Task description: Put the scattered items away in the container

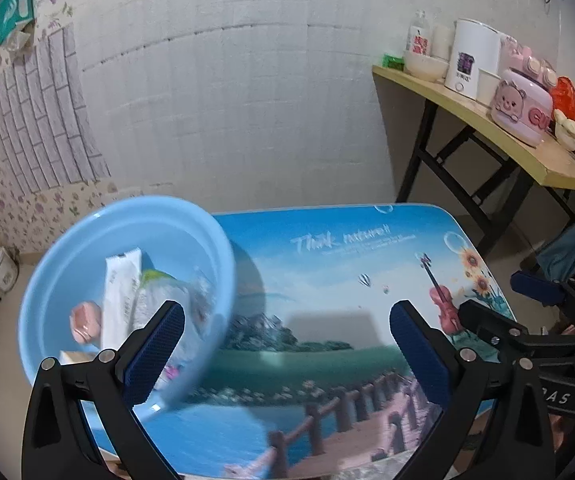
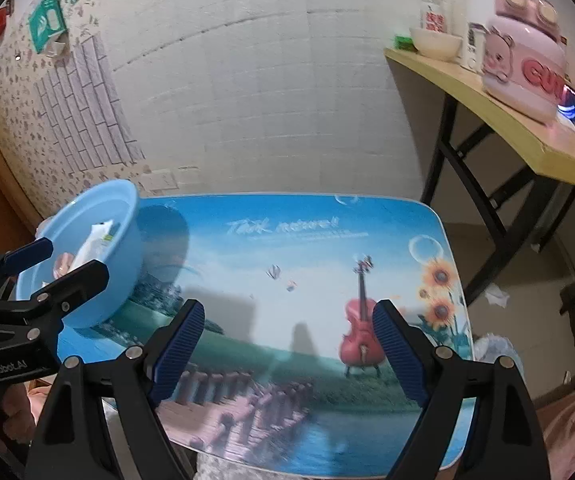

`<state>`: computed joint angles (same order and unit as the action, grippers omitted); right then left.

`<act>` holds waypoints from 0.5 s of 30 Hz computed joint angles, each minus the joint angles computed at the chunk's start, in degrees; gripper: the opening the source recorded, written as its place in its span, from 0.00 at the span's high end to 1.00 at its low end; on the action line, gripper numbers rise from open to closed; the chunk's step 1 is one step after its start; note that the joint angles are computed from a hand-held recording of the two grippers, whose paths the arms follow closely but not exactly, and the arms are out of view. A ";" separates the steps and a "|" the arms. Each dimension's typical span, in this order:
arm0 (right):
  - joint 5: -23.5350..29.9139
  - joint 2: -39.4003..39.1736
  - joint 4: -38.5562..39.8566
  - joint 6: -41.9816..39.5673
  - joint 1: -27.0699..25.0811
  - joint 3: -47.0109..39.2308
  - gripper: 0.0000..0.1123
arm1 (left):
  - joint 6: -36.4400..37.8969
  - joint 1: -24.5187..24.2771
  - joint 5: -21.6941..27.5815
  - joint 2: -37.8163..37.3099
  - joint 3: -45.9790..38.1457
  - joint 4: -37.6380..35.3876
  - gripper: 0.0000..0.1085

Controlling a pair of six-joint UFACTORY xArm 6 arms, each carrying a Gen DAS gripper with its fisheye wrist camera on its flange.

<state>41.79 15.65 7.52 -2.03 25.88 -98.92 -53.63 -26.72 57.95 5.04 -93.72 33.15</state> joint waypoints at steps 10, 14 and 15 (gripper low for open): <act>0.20 -1.48 -0.04 0.11 -0.42 2.69 0.22 | -0.32 -0.98 2.27 0.07 -0.73 0.91 0.05; 0.29 -1.60 -0.43 0.45 -0.06 2.39 0.21 | -0.57 -0.93 2.22 -0.35 -0.35 0.84 0.05; 0.31 -1.62 -0.55 0.40 0.05 2.36 0.20 | -0.65 -0.93 2.15 -0.47 -0.19 0.90 0.05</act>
